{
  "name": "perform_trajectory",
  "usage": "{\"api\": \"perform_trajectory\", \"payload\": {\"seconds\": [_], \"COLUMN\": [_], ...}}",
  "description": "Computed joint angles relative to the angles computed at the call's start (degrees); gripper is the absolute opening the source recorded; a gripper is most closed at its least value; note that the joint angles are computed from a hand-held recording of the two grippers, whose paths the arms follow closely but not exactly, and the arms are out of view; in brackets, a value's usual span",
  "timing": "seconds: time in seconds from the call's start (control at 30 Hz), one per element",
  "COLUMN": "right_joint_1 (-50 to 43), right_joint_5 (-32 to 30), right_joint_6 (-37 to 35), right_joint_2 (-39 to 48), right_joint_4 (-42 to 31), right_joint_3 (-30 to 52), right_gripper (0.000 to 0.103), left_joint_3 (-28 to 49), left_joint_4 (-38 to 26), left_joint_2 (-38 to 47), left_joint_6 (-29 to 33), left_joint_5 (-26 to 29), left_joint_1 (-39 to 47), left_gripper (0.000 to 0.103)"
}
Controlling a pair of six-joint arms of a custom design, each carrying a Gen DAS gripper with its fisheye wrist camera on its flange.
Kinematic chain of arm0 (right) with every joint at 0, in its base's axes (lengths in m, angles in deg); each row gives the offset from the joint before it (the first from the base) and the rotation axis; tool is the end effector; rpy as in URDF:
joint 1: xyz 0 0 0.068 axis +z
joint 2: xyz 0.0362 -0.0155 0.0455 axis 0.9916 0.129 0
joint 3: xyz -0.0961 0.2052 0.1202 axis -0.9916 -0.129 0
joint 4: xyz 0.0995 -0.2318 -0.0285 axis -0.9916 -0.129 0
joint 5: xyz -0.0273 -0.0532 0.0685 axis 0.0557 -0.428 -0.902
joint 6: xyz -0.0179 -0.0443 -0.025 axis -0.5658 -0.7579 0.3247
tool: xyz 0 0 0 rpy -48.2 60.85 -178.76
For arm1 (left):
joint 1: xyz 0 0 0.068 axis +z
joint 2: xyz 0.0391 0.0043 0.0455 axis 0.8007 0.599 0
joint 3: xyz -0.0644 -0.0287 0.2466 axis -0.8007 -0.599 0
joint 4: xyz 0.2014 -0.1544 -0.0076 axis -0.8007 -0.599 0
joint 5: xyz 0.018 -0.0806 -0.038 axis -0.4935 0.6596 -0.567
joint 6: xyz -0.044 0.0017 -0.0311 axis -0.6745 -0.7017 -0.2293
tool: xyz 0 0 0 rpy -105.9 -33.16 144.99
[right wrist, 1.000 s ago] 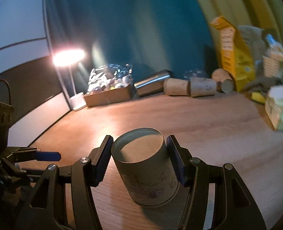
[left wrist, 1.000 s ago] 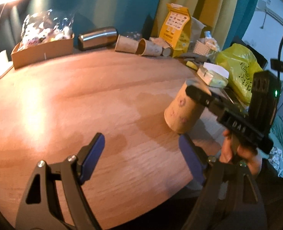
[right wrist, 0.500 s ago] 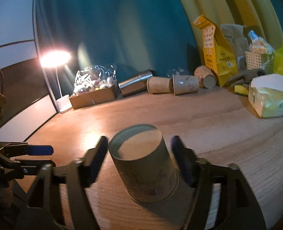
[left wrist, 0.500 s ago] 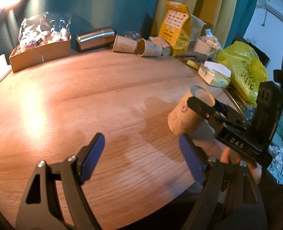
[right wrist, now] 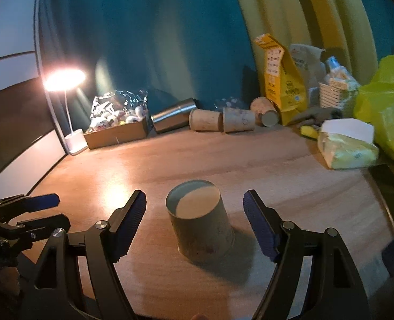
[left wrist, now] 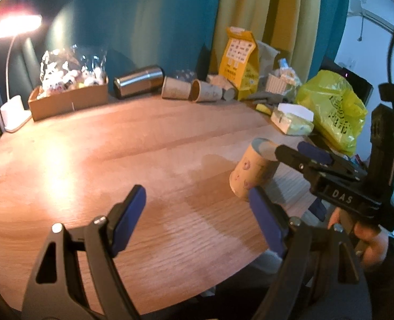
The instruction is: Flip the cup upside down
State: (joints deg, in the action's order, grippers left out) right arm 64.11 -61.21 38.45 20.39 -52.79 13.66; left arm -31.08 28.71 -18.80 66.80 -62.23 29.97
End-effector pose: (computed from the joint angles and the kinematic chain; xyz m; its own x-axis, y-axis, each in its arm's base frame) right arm 0.1806 -0.0476 0.1847 -0.5303 0.1491 -0.8346 0.0138 0.9858 0.1674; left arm 0.2245 -0.1042 0.2140 -0.6058 0.2039 -0.7691 0.4987 0.8504 -0.1674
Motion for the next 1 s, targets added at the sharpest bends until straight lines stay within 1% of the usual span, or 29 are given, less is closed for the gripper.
{"api": "perform_trajectory", "payload": {"seconds": [0.13,0.27,0.3,0.33,0.37,0.47,0.67,0.73,1.0], "right_joint_1": [1.98,3.11,3.55,4.04,4.41,5.25,8.73,9.01,11.44], "right_joint_5": [4.70,7.40,8.09,8.89,9.48,10.53,14.00,14.32,16.39], "right_joint_6": [0.75,1.84,2.07,2.36,2.64,3.18,5.01,5.11,6.06], "right_joint_2": [-6.56,-12.24,-13.77,-15.39,-17.17,-21.48,-26.94,-27.73,-30.42], "right_joint_4": [-9.31,-16.96,-18.43,-19.92,-21.62,-25.68,-31.24,-32.04,-34.37], "right_joint_3": [1.63,2.63,2.65,2.65,2.65,2.67,2.98,3.10,3.82], "right_gripper": [0.078,0.078,0.078,0.078,0.078,0.078,0.078,0.078,0.078], "left_joint_3": [-2.33,-5.08,-5.60,-6.14,-6.56,-7.98,-9.92,-10.09,-10.27], "left_joint_4": [-0.85,-1.96,-2.17,-2.68,-2.91,-4.15,-6.71,-7.81,-10.36], "left_joint_2": [-5.09,-11.13,-12.17,-13.62,-14.67,-18.65,-25.07,-26.49,-30.19], "left_joint_6": [-0.34,-1.00,-1.02,-1.18,-1.32,-1.57,-1.74,-2.24,-2.37], "left_joint_5": [-0.25,-1.75,-2.09,-2.64,-2.71,-2.41,-3.78,-4.71,-4.72], "left_joint_1": [-0.08,-0.83,-0.81,-0.96,-0.91,-0.45,-0.70,-1.16,0.26], "left_gripper": [0.081,0.081,0.083,0.088,0.092,0.093,0.093,0.093,0.093]}}
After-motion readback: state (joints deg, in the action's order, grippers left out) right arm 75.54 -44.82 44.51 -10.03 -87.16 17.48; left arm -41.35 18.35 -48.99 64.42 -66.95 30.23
